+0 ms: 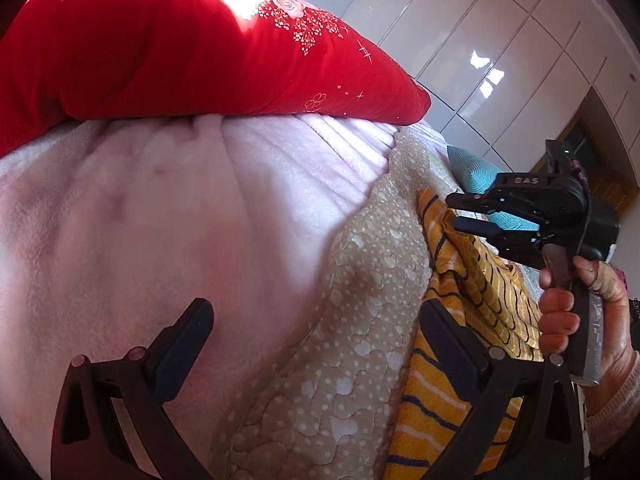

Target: Fold small clothes

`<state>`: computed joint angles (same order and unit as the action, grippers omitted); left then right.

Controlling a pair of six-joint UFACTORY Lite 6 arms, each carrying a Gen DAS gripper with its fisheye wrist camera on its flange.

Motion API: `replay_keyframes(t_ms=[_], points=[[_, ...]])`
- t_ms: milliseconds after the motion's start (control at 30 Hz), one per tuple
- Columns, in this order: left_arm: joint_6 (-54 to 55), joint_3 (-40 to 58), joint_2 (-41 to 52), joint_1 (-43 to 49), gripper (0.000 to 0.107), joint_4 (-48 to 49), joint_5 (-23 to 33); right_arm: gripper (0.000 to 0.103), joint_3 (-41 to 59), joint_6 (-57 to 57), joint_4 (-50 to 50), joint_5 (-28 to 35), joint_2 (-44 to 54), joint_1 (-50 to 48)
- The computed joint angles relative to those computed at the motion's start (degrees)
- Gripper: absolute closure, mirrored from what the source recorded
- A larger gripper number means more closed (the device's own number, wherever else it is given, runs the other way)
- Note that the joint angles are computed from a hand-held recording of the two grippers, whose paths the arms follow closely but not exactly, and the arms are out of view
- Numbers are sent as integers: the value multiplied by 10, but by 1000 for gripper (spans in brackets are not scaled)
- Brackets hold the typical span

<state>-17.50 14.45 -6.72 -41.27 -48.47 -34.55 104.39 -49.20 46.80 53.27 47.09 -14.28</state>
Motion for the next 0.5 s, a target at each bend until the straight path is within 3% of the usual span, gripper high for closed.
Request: replay_keyframes(t_ms=[167,267,400,500], points=[[23,13,21,-12,5,-27,-2,57,-104,-95,-3,67,-128,-135],[47,20,28,-28,5,-59,-3,54,-90,-161,0,167,-160,-289],[70,21,25,-61,5,-102,-14,49,90,-223,-28,259,-103,-496],[83,7,-15,-103,5,-137,-19,41,270,-252,-57,230,-21,-605]])
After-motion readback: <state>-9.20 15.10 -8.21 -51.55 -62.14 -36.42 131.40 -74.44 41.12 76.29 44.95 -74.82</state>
